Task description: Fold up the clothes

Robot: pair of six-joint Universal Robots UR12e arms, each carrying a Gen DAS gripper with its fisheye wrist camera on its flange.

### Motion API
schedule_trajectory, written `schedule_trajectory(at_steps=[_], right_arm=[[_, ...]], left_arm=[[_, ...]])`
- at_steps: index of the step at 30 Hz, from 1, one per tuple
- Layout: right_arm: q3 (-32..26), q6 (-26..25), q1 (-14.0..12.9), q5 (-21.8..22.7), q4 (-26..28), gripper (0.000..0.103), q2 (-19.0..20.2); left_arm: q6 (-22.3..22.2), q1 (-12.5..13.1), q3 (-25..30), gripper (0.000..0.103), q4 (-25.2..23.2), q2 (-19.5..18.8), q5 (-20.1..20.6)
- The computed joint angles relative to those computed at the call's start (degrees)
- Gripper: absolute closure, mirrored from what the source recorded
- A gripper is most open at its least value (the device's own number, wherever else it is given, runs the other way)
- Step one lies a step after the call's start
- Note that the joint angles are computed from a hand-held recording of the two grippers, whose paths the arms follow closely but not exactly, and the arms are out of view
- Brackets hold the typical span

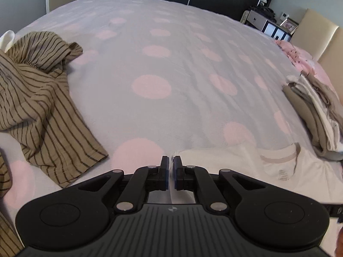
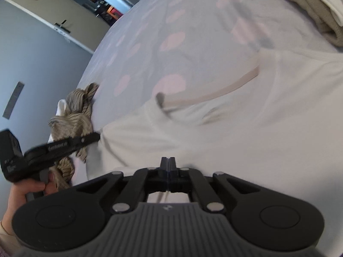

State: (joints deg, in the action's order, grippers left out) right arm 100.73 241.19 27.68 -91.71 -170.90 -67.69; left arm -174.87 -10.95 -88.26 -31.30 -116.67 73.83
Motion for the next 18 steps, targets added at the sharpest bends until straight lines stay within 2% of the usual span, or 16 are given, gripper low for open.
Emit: schedule_trajectory(at_steps=[2, 5, 6, 7, 12, 15, 17, 18], right_arm=[[0.24, 1.02, -0.3, 1.3, -0.28, 0.103, -0.05], [0.24, 2.35, -0.56, 2.85, -1.04, 0.088, 0.08], [0.4, 2.46, -0.52, 2.66, -1.74, 0.074, 0.09], [0.31, 2.39, -0.46, 2.43, -1.84, 0.069, 0.16], [-0.02, 3.08, -0.73, 5.7, -2.9, 0.07, 1.14], [-0.73, 3.21, -0.57, 6.67, -1.77, 0.071, 1.93], [-0.6, 3.78, -0.4, 6.33, -2.7, 0.094, 2.24], [-0.57, 3.21, -0.28, 5.77, -3.1, 0.098, 2.19]], left_arm=[[-0.64, -0.34, 0.01, 0.1, 0.37, -0.23, 0.63], [-0.43, -0.54, 0.35, 0.1, -0.19, -0.49, 1.08], [-0.84, -0.5, 0.49, 0.1, -0.52, -0.59, 1.09], [-1.29, -0.45, 0.61, 0.1, -0.85, -0.67, 1.02], [-1.42, -0.29, 0.45, 0.1, -0.85, -0.7, 0.78], [-1.33, -0.28, 0.39, 0.1, -0.81, -0.66, 0.77], [-0.99, -0.34, 0.39, 0.1, -0.75, -0.64, 1.08], [-0.83, -0.36, 0.37, 0.1, -0.64, -0.62, 1.28]])
